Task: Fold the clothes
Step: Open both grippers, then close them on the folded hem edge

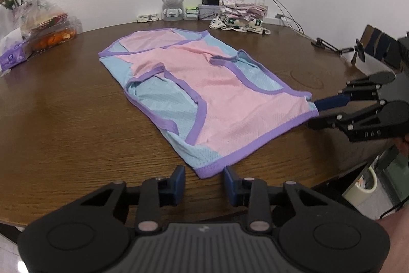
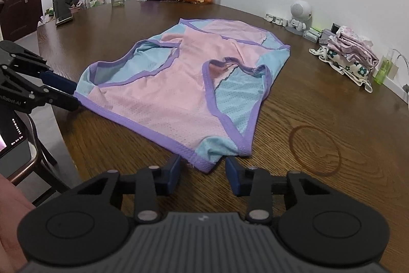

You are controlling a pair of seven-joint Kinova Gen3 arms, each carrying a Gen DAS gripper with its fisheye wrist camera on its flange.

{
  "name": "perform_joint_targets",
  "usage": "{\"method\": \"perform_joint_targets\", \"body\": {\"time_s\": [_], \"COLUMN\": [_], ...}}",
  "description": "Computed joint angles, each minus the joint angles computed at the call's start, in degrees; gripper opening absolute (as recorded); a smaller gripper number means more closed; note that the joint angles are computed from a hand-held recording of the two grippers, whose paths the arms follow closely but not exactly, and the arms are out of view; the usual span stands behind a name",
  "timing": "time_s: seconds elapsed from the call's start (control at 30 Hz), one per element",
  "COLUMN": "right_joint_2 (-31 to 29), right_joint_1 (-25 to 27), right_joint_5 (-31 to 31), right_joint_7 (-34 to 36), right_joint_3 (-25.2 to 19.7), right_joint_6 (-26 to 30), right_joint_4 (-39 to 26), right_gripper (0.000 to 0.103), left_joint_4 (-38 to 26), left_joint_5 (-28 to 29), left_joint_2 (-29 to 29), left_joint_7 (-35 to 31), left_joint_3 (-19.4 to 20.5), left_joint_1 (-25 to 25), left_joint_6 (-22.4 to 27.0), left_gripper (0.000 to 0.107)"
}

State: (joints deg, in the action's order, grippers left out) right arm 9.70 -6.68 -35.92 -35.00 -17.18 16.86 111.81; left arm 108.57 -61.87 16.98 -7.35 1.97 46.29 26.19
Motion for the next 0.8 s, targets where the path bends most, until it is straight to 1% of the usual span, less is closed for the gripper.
{"method": "perform_joint_targets", "body": {"time_s": [0.1,0.23,0.27,0.3,0.33,0.37,0.4,0.43,0.47,0.53,0.6,0.73,0.8], "right_joint_2": [-0.32,-0.30,-0.26,-0.20,-0.14,-0.08,-0.04,0.01,0.07,0.20,0.05,-0.48,-0.68], "right_joint_1": [-0.05,-0.94,-1.33,-1.35,-1.37,-1.36,-1.19,-0.75,0.61,4.01,6.17,6.07,5.63], "right_joint_5": [0.17,1.38,2.02,2.27,2.52,2.70,2.50,1.99,0.54,-3.87,-7.51,-10.05,-10.79], "right_joint_7": [-0.28,-0.87,-1.34,-1.46,-1.58,-1.71,-1.78,-1.61,-0.59,2.58,5.55,7.78,8.45], "right_joint_3": [0.35,0.94,1.09,0.96,0.82,0.65,0.32,-0.23,-1.49,-4.57,-6.75,-6.89,-6.53], "right_joint_6": [0.20,-0.30,-0.58,-0.74,-0.91,-1.16,-1.81,-2.43,-2.86,-3.37,-4.07,-4.29,-4.48], "right_joint_4": [0.19,0.15,0.11,0.11,0.10,0.13,0.33,0.54,0.73,0.98,1.30,1.30,1.40], "right_gripper": [0.036,0.035,0.032,0.030,0.023,0.018,0.016,0.013,0.010,0.008,0.006,0.005,0.005], "left_joint_4": [-0.39,-1.89,-2.26,-2.56,-2.79,-2.98,-3.06,-2.98,-2.80,-2.38,-1.97,-1.92,-2.11], "left_joint_5": [0.42,-1.36,-2.23,-3.04,-3.81,-4.52,-5.42,-6.91,-8.65,-12.02,-14.02,-14.90,-14.86], "left_joint_2": [0.33,1.77,2.18,2.54,2.87,3.19,3.51,3.85,4.12,4.52,4.65,4.76,5.01], "left_joint_7": [-2.14,-2.53,-2.46,-2.34,-2.17,-1.88,-1.22,0.12,1.90,5.54,8.14,8.66,8.93], "left_joint_3": [0.63,0.42,0.36,0.37,0.43,0.51,0.49,0.28,0.09,0.23,0.96,2.90,3.44], "left_joint_1": [0.12,1.36,1.80,2.18,2.52,2.78,3.10,3.71,4.33,5.12,4.71,3.21,3.03], "left_joint_6": [1.40,4.59,5.47,6.30,7.08,7.75,8.36,9.15,9.99,11.70,12.58,13.57,14.46], "left_gripper": [0.032,0.032,0.030,0.022,0.017,0.008,0.007,0.007,0.004,0.003,0.003,0.003,0.006]}}
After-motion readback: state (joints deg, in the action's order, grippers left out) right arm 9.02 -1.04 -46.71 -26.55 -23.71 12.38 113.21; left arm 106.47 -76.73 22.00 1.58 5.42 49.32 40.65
